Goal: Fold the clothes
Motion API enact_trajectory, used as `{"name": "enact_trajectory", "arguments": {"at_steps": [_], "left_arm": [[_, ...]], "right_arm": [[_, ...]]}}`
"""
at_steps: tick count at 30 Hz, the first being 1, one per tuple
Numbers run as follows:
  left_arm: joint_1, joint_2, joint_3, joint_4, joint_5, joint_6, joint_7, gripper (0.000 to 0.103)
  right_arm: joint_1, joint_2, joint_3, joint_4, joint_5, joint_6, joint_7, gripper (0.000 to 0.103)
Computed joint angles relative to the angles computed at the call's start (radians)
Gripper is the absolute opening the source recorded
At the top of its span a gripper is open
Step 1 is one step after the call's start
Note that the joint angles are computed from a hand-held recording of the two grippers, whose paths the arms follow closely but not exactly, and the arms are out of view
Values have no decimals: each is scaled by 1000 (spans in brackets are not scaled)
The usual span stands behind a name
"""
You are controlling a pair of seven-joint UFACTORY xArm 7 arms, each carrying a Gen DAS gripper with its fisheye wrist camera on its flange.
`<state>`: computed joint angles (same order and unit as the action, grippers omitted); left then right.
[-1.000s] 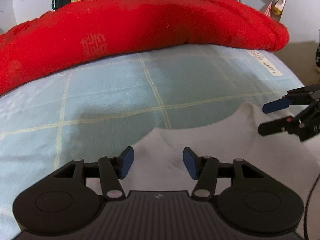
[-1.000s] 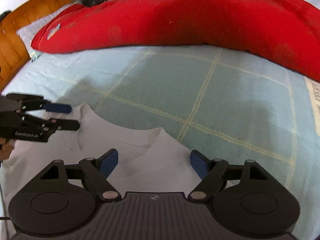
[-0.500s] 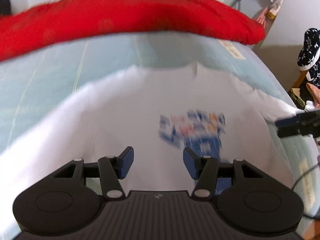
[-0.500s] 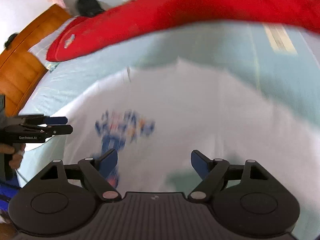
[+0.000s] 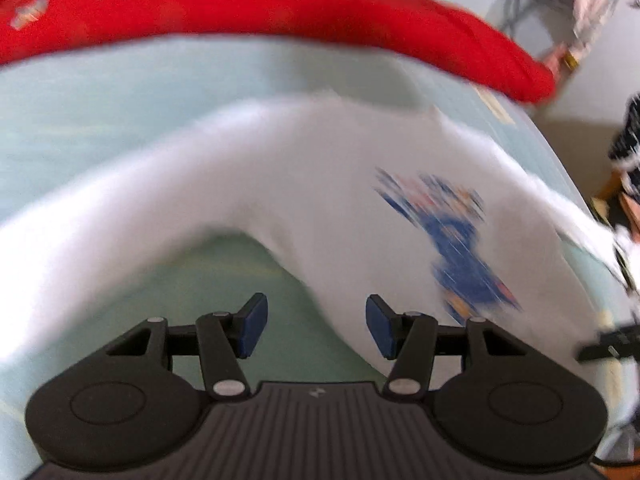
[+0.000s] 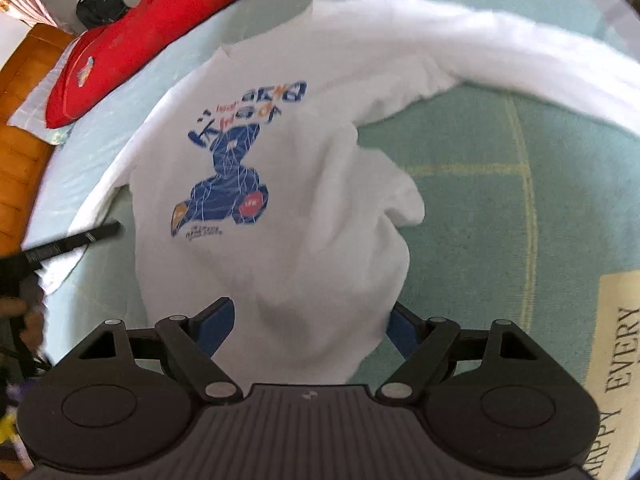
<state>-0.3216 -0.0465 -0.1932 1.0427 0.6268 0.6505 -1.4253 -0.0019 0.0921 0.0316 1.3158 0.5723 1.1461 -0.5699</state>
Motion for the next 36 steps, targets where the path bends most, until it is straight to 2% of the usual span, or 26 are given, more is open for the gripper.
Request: {"name": "enact_trajectory", "arguments": {"at_steps": [4,6,9,12,15,18,20,22,25,28,31,32,33,35,36], "left_arm": [[89,-69,49,-109,95,-105,-23,53],[128,-51,64,-132,87,-156,-3,51],[150,-24,67,-165,67,-160,41,51],[156,-87,48,-259,131,-163,-10,57],[155,-228,22,-384,55,-125,-20,58],[144,-373,5,-451,-93,10,26,54],[171,-465,-19,-485,-116,69,22,54],[214,-531,-34,-525,-120,85,16,59],[266,-570,-19,-587,-168,92,29,59],[300,-639,-21,-660,-153,98,95,60],[310,-634,-52,-610,-160,271,198,63],[311,-640,-49,-601,-176,296,198,62],[316,-642,-48,-591,-191,304,181,55],[320,-639,-57,-572,-184,283,166,57],[323,-617,-64,-552,-163,238,168,57]], "right_arm": [[24,-64,5,-48,-35,-91,82,85],[40,-84,9,-60,-52,-140,132,85],[67,-95,19,-58,-41,-201,178,85],[93,-77,30,-21,-25,-215,163,85],[116,-38,46,36,-39,-202,111,85],[133,2,62,88,-49,-185,108,85],[139,28,73,121,-34,-162,117,85],[151,53,88,146,-27,-156,108,85],[173,92,111,183,-29,-154,93,86],[188,118,130,209,-21,-146,72,86],[203,137,139,231,-39,-136,58,86],[208,142,141,238,-48,-133,55,86],[212,147,142,243,-57,-129,54,86],[215,145,142,236,-58,-128,66,86],[215,140,142,228,-56,-129,72,86]]}}
